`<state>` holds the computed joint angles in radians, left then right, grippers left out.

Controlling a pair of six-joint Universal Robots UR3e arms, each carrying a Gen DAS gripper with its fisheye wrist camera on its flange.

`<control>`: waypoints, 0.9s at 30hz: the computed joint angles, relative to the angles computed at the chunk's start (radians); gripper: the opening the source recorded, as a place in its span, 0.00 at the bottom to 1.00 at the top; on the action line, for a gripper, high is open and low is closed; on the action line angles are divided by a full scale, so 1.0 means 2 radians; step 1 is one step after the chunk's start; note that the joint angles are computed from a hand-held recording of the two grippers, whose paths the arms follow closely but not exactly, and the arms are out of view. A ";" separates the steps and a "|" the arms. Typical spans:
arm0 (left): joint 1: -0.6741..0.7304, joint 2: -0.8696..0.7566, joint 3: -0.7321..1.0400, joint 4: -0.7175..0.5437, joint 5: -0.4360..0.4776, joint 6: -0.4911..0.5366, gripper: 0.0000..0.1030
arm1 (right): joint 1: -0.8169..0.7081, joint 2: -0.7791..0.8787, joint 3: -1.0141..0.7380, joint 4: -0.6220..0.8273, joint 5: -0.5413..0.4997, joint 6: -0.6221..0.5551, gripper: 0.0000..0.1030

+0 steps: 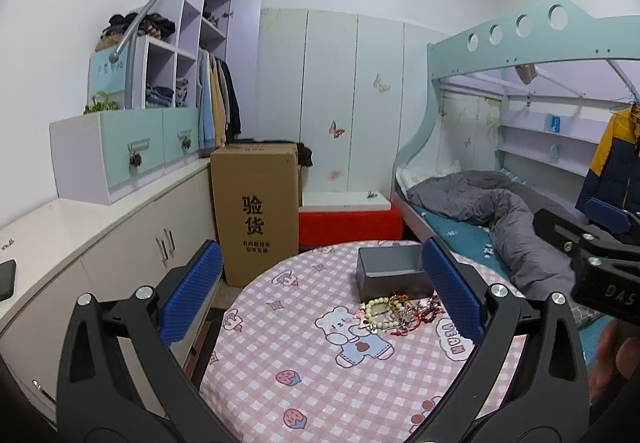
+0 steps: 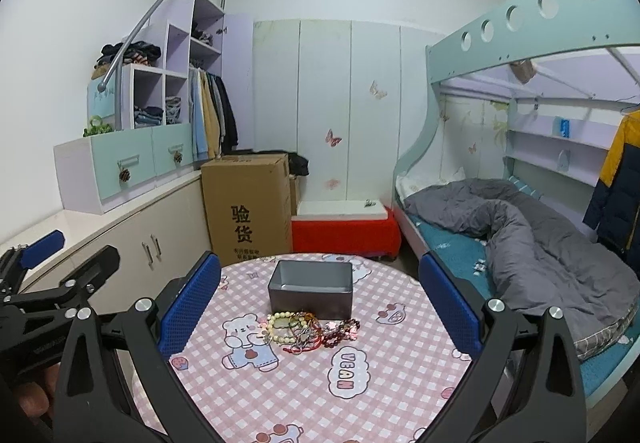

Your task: Organize jewelry

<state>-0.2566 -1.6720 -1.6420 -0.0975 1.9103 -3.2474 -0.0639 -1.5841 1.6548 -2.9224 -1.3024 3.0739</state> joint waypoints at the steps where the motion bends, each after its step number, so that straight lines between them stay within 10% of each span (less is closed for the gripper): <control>1: 0.004 -0.007 0.004 -0.005 -0.003 -0.002 0.95 | 0.000 0.009 -0.008 0.004 -0.001 -0.001 0.93; 27: 0.057 -0.411 0.464 -0.330 -0.089 0.010 0.95 | -0.033 0.282 -0.244 0.233 0.023 -0.052 0.93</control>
